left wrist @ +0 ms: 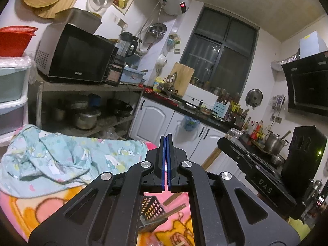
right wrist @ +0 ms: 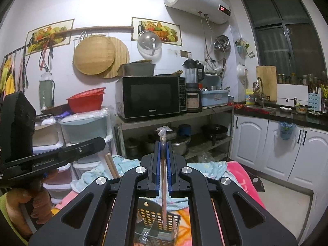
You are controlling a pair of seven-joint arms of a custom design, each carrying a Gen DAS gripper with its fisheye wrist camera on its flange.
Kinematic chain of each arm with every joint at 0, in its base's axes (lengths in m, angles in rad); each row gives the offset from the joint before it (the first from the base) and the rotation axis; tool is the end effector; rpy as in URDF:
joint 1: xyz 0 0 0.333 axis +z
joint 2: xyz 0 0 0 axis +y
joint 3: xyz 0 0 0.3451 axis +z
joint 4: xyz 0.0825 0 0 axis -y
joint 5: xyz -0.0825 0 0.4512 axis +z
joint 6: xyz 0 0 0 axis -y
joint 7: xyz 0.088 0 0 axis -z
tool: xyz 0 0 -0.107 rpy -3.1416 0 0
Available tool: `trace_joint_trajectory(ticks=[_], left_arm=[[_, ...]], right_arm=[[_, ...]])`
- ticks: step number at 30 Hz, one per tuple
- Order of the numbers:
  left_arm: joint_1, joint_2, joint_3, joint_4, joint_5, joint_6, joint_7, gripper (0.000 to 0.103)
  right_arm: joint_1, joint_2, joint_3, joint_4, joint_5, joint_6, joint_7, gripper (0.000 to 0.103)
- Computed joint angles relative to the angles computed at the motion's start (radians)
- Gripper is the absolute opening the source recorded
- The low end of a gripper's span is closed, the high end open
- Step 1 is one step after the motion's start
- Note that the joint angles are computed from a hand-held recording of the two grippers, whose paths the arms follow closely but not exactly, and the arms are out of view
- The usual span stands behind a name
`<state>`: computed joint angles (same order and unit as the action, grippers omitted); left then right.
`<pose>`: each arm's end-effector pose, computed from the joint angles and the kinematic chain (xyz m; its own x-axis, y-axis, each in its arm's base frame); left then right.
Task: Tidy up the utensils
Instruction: 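Lift both held chopsticks and carry them above the caddy, then open both tools to drop the chopsticks into the caddy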
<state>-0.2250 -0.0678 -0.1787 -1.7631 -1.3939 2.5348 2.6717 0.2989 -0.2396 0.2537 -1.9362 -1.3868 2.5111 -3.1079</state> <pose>0.6047 -0.2506 0.6930 -0.7435 -0.5582 0.3683 -0.4221 -0.0355 -0.9058 0.4945 0.3345 0.6916 -0.1086 -0.9926 -0.0539 -0.1727 0.0722 -0.9823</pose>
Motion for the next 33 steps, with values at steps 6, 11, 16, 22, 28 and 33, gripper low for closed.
trace_joint_trajectory(ticks=[6,11,16,22,28,33], left_arm=[[-0.001,0.013,-0.005,-0.010,0.032,0.006,-0.017,0.000],[0.002,0.030,-0.011,-0.014,0.064,0.016,-0.044,0.000],[0.004,0.043,-0.019,-0.018,0.107,0.034,-0.064,0.000],[0.012,0.059,-0.024,-0.018,0.157,0.043,-0.110,0.000],[0.017,0.044,-0.022,-0.040,0.169,0.068,-0.123,0.027],[0.015,0.019,-0.014,-0.063,0.163,0.102,-0.117,0.053]], right_arm=[[0.003,0.034,-0.010,0.011,0.010,-0.009,-0.006,0.005],[0.015,0.065,-0.025,0.018,0.034,-0.029,-0.012,0.005],[0.020,0.077,-0.049,0.006,0.085,-0.007,-0.007,0.006],[0.025,0.084,-0.058,-0.001,0.164,-0.011,-0.035,0.016],[0.014,0.042,-0.046,-0.043,0.142,-0.018,0.025,0.045],[0.008,0.013,-0.028,-0.065,0.132,-0.039,0.022,0.056]])
